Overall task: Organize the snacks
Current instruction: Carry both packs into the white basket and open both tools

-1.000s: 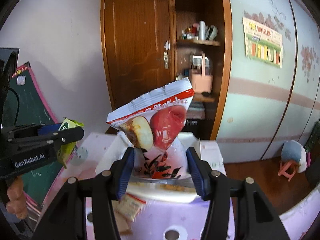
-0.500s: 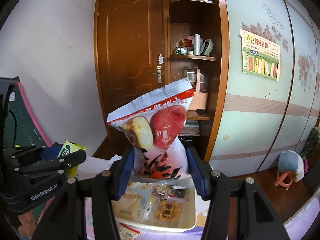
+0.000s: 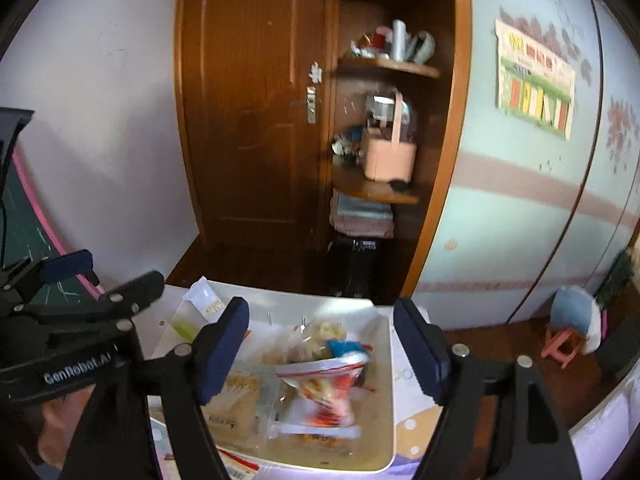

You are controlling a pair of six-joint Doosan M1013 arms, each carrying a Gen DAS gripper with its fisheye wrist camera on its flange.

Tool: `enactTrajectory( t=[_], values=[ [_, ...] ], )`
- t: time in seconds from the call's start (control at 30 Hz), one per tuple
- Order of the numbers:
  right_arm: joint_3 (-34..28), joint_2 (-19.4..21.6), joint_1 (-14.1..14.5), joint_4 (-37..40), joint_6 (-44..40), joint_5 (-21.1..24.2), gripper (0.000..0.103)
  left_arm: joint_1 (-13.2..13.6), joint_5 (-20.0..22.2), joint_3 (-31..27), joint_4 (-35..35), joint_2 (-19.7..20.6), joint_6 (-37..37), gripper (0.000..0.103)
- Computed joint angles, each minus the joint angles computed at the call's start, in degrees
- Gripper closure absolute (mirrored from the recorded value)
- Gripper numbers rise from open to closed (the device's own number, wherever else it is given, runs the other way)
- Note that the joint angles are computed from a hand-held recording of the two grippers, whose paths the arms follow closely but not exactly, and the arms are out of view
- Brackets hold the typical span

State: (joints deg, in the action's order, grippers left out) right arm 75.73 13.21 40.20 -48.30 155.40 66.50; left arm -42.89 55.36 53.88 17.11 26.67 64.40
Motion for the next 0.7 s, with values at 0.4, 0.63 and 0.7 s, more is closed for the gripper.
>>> enactTrajectory(
  t=[0.4,0.63,0.7],
  values=[
    [1.55,-0.62,0.35,2.68,-1.56,1.37,0.021,0.12,-0.43,3.63,-0.81,-2.04,1.36,0.002],
    [2.82,-1.47,1.12,4.28,-0.61,2.73,0.020,-0.18,0.13,7.24,-2.91,-4.45,3.05,0.002],
    [3.48,-1.84,1.61,4.74,-0.02,3.21,0.021,-0.46,-0.02,8.99,-2.93,-5.58,2.98,0.002]
  ],
)
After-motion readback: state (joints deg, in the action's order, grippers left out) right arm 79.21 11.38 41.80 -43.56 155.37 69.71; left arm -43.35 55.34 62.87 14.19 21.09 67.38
